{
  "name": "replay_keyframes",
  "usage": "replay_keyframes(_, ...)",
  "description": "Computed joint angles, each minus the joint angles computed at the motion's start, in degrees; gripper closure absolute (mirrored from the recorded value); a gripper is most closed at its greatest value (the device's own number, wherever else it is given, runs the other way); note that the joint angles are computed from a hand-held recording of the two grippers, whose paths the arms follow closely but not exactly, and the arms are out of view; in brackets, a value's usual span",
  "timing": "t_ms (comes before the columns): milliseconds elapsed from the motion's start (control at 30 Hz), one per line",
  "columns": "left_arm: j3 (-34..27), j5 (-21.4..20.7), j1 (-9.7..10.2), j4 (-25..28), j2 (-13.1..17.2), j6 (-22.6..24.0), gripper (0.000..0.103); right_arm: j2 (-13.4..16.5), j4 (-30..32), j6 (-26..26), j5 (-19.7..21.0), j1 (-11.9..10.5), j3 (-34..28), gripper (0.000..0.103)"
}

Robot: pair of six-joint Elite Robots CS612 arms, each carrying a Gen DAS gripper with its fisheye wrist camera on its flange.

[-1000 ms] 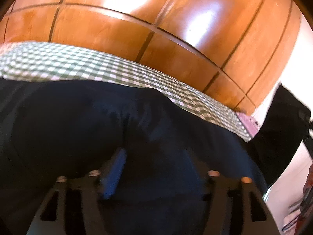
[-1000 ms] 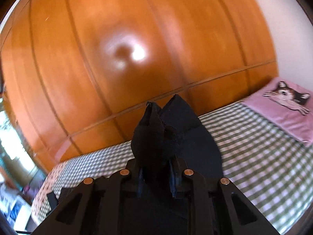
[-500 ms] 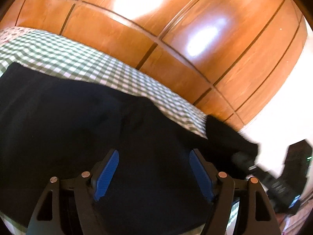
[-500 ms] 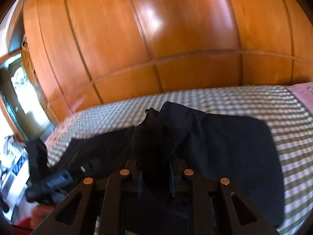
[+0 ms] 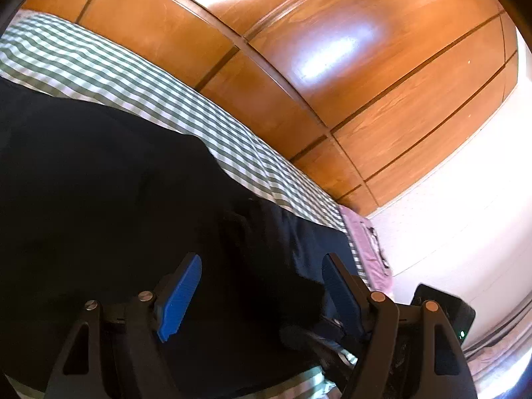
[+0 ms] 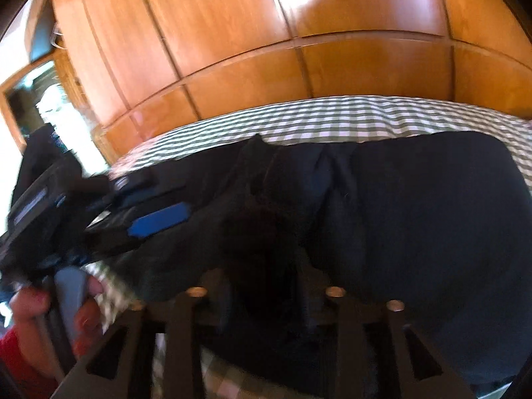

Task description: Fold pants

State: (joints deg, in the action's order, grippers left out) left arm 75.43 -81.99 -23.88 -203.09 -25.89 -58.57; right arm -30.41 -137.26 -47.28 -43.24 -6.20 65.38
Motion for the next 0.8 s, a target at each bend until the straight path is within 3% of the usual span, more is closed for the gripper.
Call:
replay_keyframes(33, -0.5, -1.3, 0.12, 0.2, 0.1, 0.2, 0.027, -0.4, 2.1, -1.7, 1.6, -0.5, 0.2, 0.047)
replay_keyframes(167, -2.6, -4.5, 0.27, 0.6, 0.8, 1.4, 0.027, -1.5, 0.7, -2.4, 7.0, -2.5, 2.0, 0.047)
replay_keyframes(267, -5.1, -6.8, 0.52, 2.6, 1.6, 2.0, 0.027, -1.2, -8.0, 4.5, 8.4, -4.0, 2.4, 0.047)
replay_keyframes(333, -6.4, -6.9, 0.45, 5.3, 2.0, 2.5, 0.028, 0.1, -15.8, 13.1, 6.6, -4.8, 0.9, 0.047)
replay_keyframes(400, -7.6, -6.4, 0.30, 7.9, 2.3, 3.0, 0.029, 1.5, -21.8, 20.4, 2.1, -5.1, -1.2, 0.047)
replay_keyframes(500, -8.1, -4.6, -0.11, 9.7, 2.2, 4.1, 0.054, 3.3, -22.6, 25.0, -2.1, -5.3, -4.6, 0.049)
replay_keyframes(533, -7.9, -2.9, -0.41, 11.7, 1.8, 5.3, 0.076, 3.8, -21.9, 25.5, -2.8, -5.3, -5.5, 0.049)
replay_keyframes(567, -7.8, -2.0, -0.56, 13.2, 1.5, 6.1, 0.091, 4.2, -20.9, 25.5, -3.4, -5.2, -6.3, 0.049)
replay_keyframes(633, -7.0, -1.0, -0.84, 12.8, 1.1, 7.4, 0.094, 4.7, -17.9, 24.5, -5.3, -5.0, -7.5, 0.050)
replay_keyframes(700, -5.5, 0.6, -1.23, 8.8, 0.7, 8.7, 0.099, 5.2, -15.7, 22.6, -6.5, -4.7, -8.3, 0.050)
replay_keyframes(800, -3.0, 6.2, -2.19, 5.6, -0.6, 12.4, 0.099, 4.7, -17.6, 20.1, -7.8, -4.5, -7.0, 0.050)
